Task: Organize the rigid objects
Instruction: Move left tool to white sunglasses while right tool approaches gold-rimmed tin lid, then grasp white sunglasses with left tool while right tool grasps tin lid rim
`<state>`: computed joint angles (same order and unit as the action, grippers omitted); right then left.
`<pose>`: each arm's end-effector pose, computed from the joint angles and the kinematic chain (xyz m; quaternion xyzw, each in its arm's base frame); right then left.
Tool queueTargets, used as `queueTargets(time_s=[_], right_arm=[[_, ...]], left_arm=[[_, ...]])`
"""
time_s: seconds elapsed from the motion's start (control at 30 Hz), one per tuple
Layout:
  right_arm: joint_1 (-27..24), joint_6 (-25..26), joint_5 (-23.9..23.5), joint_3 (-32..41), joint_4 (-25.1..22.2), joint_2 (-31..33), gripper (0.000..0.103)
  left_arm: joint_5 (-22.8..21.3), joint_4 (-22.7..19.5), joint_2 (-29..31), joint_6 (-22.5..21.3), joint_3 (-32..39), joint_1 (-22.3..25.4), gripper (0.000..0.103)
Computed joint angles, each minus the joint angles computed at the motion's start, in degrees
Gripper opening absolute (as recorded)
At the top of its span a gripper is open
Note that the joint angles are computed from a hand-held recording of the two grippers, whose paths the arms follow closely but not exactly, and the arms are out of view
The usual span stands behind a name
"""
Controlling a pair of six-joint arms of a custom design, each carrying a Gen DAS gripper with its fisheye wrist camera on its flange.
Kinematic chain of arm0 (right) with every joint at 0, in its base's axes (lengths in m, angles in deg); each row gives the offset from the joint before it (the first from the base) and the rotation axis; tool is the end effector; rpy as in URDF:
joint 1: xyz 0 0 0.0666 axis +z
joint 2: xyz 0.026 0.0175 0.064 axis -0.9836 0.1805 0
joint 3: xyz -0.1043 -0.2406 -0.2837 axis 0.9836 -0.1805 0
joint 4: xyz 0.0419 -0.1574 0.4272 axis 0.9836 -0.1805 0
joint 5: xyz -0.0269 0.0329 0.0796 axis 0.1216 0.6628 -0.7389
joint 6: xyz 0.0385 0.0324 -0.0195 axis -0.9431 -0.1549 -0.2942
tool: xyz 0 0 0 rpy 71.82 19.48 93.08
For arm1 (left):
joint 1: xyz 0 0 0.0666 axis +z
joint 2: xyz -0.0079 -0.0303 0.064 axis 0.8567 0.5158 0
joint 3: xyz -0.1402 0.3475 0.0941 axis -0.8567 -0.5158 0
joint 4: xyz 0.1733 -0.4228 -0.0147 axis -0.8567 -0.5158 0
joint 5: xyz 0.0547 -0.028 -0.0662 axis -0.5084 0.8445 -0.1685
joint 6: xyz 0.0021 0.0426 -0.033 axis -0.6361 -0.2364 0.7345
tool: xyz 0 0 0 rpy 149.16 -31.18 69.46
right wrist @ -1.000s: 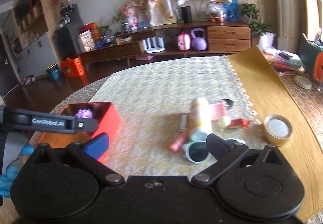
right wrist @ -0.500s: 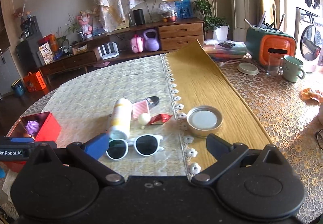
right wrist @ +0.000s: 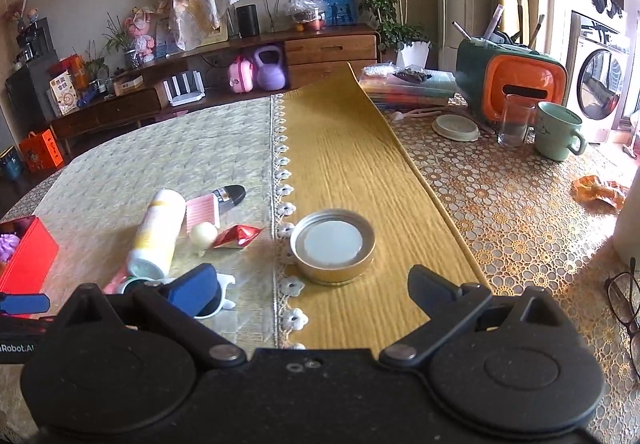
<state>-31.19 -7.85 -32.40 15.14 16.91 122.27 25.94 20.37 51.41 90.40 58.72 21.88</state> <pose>0.3063 0.3162 0.4355 0.0169 0.9028 0.0512 0.4266 0.3089 -0.2217 0.4352 0.0440 0.9382 -0.0553 0.3389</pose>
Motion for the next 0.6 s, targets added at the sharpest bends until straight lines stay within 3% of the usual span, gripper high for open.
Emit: queueTargets(time_s=[0.6], right_arm=[[-5.5, 5.0, -6.4, -1.1, 4.0, 3.1, 0.098]], left_arm=[[-1.5, 2.6, 9.2, 1.8, 2.9, -1.5, 0.082]])
